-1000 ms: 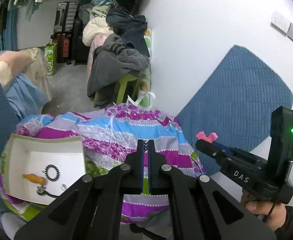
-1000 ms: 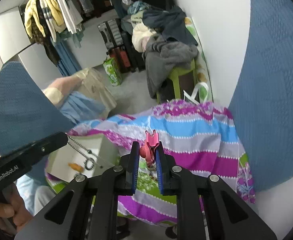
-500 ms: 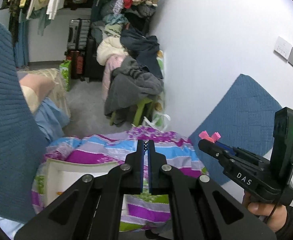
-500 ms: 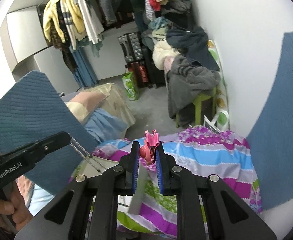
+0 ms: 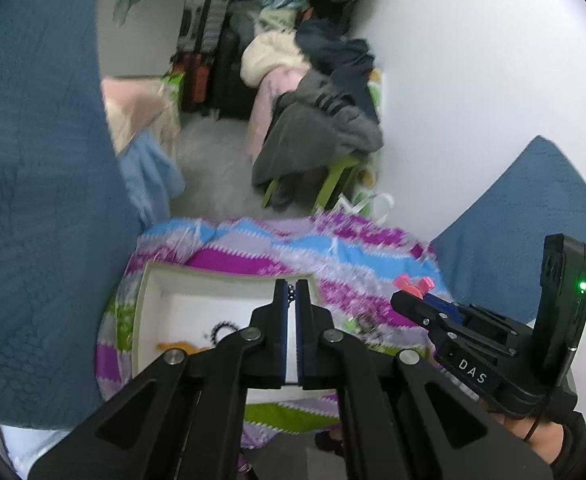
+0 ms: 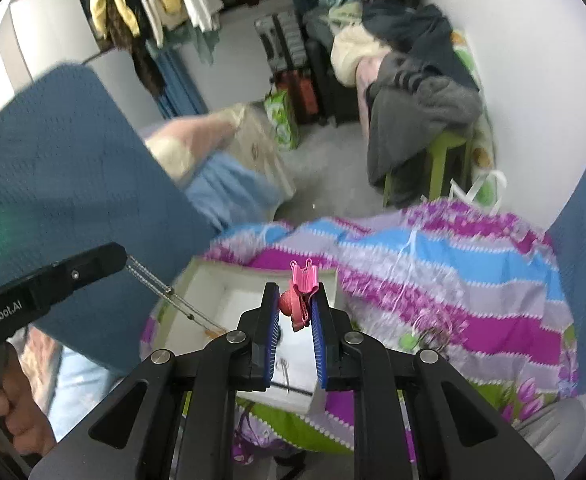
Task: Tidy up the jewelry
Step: 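Lift and carry the pink tag and the chain over the white box with both grippers, then open both grippers to drop the pink tag and chain into the box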
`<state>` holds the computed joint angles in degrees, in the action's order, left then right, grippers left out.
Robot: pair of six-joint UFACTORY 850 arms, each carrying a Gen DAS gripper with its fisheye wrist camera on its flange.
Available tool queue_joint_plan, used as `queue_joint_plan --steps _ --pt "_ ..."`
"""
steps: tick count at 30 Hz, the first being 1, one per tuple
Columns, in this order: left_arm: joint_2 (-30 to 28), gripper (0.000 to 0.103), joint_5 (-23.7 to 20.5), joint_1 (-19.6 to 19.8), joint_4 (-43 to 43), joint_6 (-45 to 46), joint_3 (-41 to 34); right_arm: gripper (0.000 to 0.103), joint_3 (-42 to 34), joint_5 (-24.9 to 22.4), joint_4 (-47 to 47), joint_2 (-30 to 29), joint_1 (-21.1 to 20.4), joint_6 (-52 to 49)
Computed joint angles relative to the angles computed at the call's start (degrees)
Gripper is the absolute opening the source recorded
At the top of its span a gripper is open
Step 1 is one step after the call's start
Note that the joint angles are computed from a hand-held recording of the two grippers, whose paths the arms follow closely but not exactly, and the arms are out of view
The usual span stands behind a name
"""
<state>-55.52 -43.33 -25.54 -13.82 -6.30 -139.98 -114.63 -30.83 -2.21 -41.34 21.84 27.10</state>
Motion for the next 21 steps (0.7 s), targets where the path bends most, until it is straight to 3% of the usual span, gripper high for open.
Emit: queue_joint_plan --steps 5,21 --pt "-0.04 0.002 -0.49 1.17 -2.47 0.49 3.98 0.013 -2.9 -3.02 2.92 -3.77 0.51 -2.51" --pt "-3.7 0.002 -5.37 1.67 -1.69 -0.12 4.89 0.014 -5.12 -8.37 9.87 -9.99 0.4 -8.54"
